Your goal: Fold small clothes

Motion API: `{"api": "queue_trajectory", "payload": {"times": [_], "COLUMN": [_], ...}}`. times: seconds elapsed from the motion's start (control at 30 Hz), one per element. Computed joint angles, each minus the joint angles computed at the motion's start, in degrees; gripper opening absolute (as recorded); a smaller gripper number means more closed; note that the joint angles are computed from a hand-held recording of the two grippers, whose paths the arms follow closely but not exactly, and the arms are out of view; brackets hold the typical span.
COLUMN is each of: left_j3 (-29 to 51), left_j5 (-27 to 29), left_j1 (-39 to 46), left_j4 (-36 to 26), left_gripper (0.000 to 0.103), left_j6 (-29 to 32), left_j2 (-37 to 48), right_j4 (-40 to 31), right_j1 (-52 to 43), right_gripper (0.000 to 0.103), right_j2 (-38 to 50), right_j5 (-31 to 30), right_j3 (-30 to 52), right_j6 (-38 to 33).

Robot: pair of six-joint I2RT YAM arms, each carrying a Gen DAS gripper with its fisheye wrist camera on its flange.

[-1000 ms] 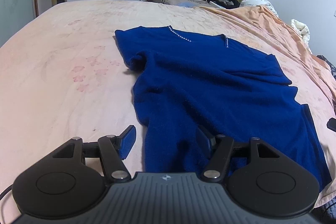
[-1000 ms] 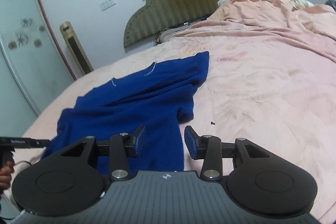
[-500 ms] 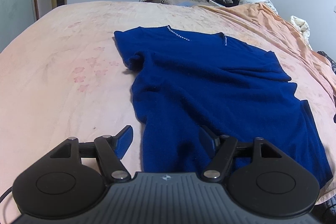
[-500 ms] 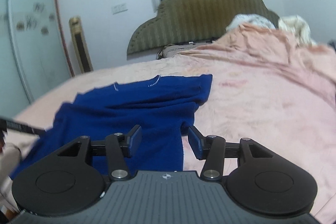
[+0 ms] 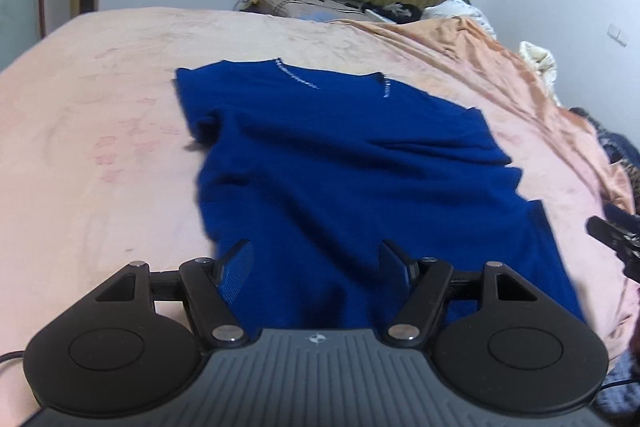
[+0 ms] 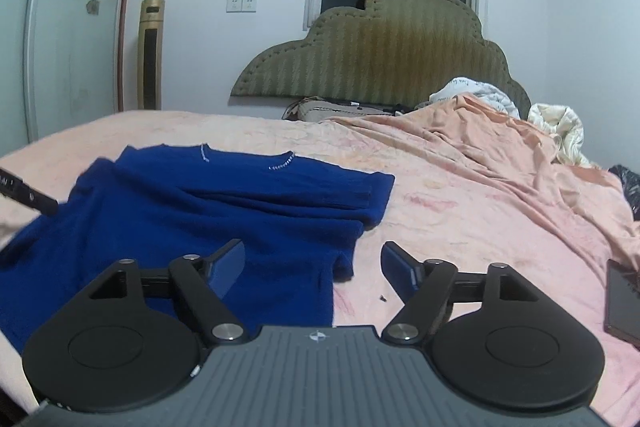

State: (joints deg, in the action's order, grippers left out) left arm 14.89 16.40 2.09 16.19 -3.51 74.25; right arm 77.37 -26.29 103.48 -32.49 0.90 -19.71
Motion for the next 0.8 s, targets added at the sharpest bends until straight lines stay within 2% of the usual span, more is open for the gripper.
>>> {"api": "queue_trajectory", "payload": {"times": [0.1,0.23,0.37,0.47,0.57,0.67,0.8], "left_j3": [0.60,0.01,-0.12,0.27,-0.80,-1.98,-2.50], "left_j5": [-0.66,-1.77,-1.45,-0.15,0.87,1.68,4.14], "left_j1": [-1.00,-0.74,1.31,3.01,4.29,5.44,7.96], "left_j4": [-0.56,-1.68,-2.77,-5.38,-7.99,-10.66,-15.06], "left_gripper": [0.069,0.076,0.076,0.076,0.076,0.076,0.075], "left_j6": [-1.55,0.67,1.61,2.87,5.44,8.52,12.31], "left_j2": [0.16,-0.68,-0.17,-0.25,-2.68,-4.68,-6.02], "right_j4": [-4.18,-6.12,-18.23,-25.02,-32.11,-39.74,-48.51], "right_j1": [1.72,1.69,-2.67,-7.07,-9.46,-10.54,-13.08], "right_gripper": [0.083,0.096,0.096,0.096,0.093,0.087,0.070], "right_j2": [-2.97,-4.05,-8.41,-8.25,-8.15,-9.58,-11.07], "right_j5": [0.10,-2.03,-7.11,-11.23,-13.43,-12.93,-13.20], "right_j3": [1.55,2.06,4.15,6.45,8.24,8.69,9.52], "right_j6": [3.64,4.69,1.55,2.00,0.42,-5.45,-10.95]}}
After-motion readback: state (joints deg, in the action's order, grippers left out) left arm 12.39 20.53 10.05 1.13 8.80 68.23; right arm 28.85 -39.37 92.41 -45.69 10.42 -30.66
